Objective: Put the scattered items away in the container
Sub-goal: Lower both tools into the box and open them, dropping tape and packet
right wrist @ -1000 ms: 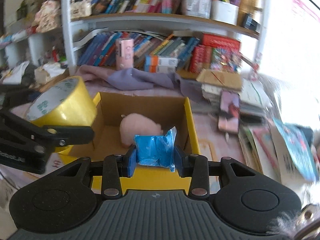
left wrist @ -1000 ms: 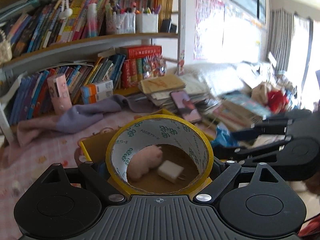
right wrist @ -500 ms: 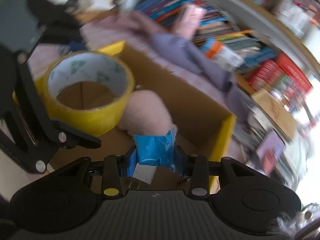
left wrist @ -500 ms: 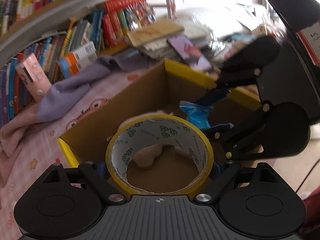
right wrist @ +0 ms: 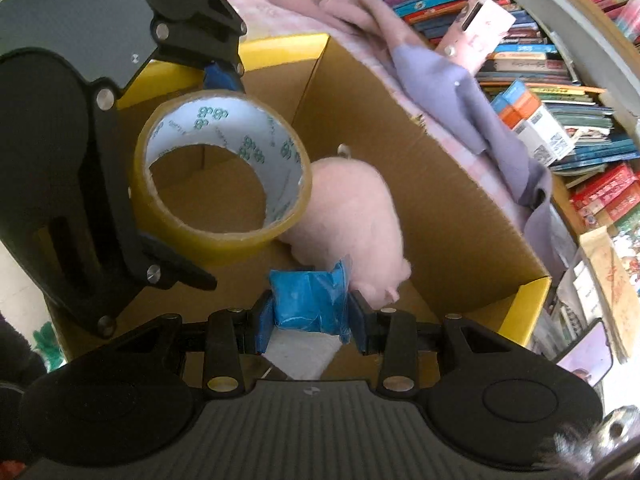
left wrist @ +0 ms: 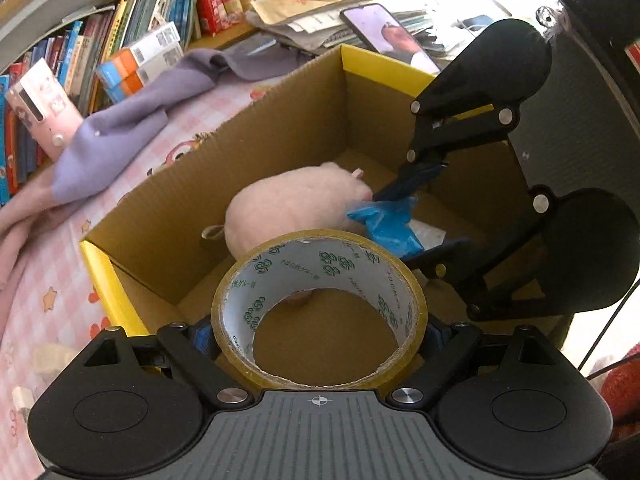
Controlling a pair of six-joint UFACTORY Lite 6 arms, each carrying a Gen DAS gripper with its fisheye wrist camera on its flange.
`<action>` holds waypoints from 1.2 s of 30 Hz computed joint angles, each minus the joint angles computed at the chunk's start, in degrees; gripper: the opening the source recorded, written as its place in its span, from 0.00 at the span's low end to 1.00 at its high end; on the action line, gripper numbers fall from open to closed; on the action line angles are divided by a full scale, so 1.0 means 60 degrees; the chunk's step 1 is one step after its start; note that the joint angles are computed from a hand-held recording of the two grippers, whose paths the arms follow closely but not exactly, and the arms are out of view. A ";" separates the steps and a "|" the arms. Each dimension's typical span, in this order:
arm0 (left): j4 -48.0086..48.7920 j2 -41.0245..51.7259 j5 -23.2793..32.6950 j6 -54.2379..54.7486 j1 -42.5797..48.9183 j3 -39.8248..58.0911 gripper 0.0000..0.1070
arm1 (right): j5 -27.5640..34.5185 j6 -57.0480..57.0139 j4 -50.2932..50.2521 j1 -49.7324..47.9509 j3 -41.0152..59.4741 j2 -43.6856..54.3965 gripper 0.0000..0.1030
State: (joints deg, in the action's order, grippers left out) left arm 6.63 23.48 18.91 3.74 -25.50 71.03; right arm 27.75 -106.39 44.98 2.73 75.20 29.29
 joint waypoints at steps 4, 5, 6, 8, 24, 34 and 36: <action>0.0497 0.0414 0.0380 -0.0332 -0.0120 0.0542 0.87 | 0.0285 0.0628 -0.0612 0.0049 0.0405 0.0296 0.36; 0.0439 0.0447 0.0410 -0.0218 -0.0146 0.0596 0.87 | 0.0335 0.0828 -0.0777 0.0077 0.0523 0.0394 0.36; 0.0525 0.0425 0.0381 -0.0265 -0.0178 0.0581 0.87 | 0.0379 0.1006 -0.0923 0.0101 0.0606 0.0451 0.36; 0.1164 0.0303 0.0240 -0.0814 -0.0277 0.0435 0.87 | 0.0540 0.0968 -0.0825 0.0063 0.0717 0.0491 0.39; 0.7002 -0.4619 -0.0942 -0.8631 -0.0665 -0.3398 0.87 | 0.1153 -0.0774 0.3226 -0.1017 -0.1905 -0.2594 0.70; 0.9696 -0.9509 -0.0251 -1.3935 -0.1617 -0.6998 0.90 | 0.0329 0.0646 0.4713 -0.1471 -0.6478 -0.8344 0.81; 1.0485 -1.0708 0.0494 -1.5159 -0.2312 -0.7841 0.90 | -0.0411 0.1439 0.4892 -0.1156 -0.7662 -0.9957 0.81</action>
State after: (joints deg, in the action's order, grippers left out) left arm 69.54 -40.76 21.87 -87.22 -39.37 23.98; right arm 25.29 -97.76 74.33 -4.21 29.23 -30.45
